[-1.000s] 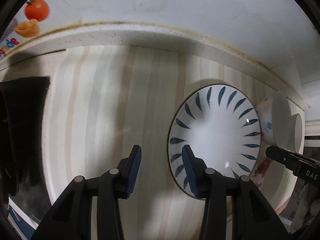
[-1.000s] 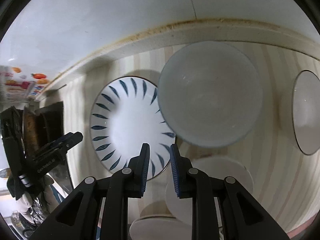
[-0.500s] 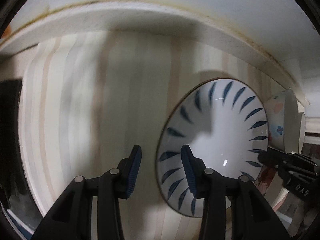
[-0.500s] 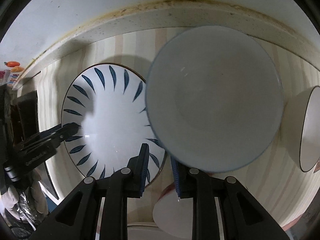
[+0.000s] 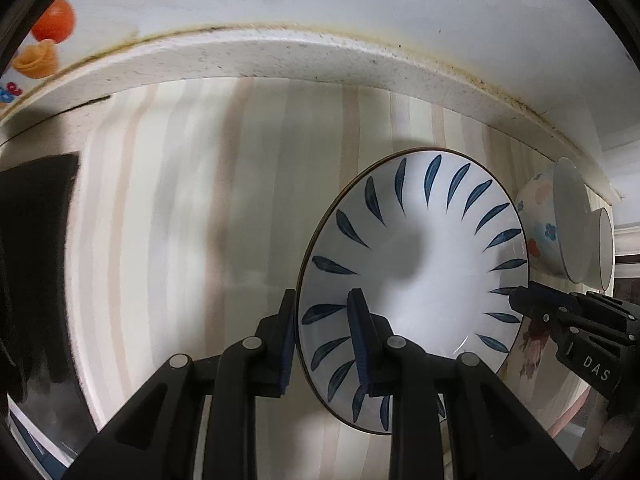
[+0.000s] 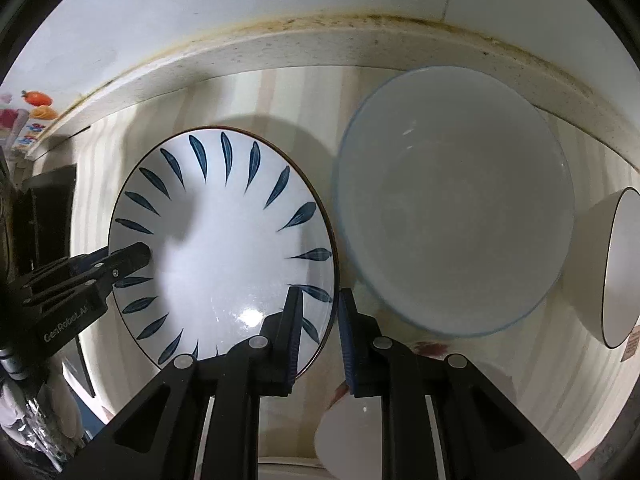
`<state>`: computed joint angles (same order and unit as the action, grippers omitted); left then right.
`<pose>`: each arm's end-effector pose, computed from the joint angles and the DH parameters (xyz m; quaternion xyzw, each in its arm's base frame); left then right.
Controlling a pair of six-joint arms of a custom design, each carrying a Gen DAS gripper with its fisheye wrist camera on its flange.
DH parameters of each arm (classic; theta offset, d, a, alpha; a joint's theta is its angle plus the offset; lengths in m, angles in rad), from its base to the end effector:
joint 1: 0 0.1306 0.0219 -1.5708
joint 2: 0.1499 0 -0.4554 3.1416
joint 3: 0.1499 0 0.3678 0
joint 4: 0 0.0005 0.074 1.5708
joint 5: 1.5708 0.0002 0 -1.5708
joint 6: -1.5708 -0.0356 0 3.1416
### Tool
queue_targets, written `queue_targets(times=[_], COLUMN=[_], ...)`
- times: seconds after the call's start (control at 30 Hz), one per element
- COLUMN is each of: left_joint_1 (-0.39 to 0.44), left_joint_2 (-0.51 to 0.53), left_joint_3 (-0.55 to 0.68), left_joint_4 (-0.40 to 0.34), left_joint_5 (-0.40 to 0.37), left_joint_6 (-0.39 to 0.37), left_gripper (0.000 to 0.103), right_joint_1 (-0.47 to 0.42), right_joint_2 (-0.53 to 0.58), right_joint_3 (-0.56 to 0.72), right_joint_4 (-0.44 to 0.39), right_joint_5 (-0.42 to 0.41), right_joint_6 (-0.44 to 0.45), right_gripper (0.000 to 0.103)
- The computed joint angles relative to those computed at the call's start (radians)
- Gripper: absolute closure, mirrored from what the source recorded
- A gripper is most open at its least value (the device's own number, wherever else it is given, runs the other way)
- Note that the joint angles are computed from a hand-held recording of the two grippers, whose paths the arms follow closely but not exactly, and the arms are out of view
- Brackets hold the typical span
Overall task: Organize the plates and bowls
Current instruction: 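Grip the rim of the blue-striped plate with both grippers, then lower the blue-striped plate onto the plate stack and open both grippers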
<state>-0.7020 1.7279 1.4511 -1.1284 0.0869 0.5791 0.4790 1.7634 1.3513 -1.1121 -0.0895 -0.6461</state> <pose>0.4033 -0.3457 0.3562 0.0647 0.9935 -0.0841 0.0404 0.4574 0.2405 0.3029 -0.0823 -0.9953 -0.0502 0.0042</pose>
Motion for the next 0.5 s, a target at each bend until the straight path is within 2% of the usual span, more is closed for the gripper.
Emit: queue_targets(times=[0.17, 0.5], left_joint_1=[-0.023, -0.048], left_joint_2=[-0.043, -0.127], left_joint_3=[-0.013, -0.027], left_joint_4=[-0.009, -0.037], left_joint_5=[-0.010, -0.008], left_joint_6=[0.028, 0.051], left_gripper=[0.081, 0.081], right_joint_1=[0.005, 0.042], right_joint_2=[-0.035, -0.134], right_joint_3=[-0.006, -0.013], right_joint_4=[0.017, -0.035], right_joint_5=[-0.015, 0.003], right_joint_6=[-0.003, -0.004], right_gripper=[0.083, 0.083])
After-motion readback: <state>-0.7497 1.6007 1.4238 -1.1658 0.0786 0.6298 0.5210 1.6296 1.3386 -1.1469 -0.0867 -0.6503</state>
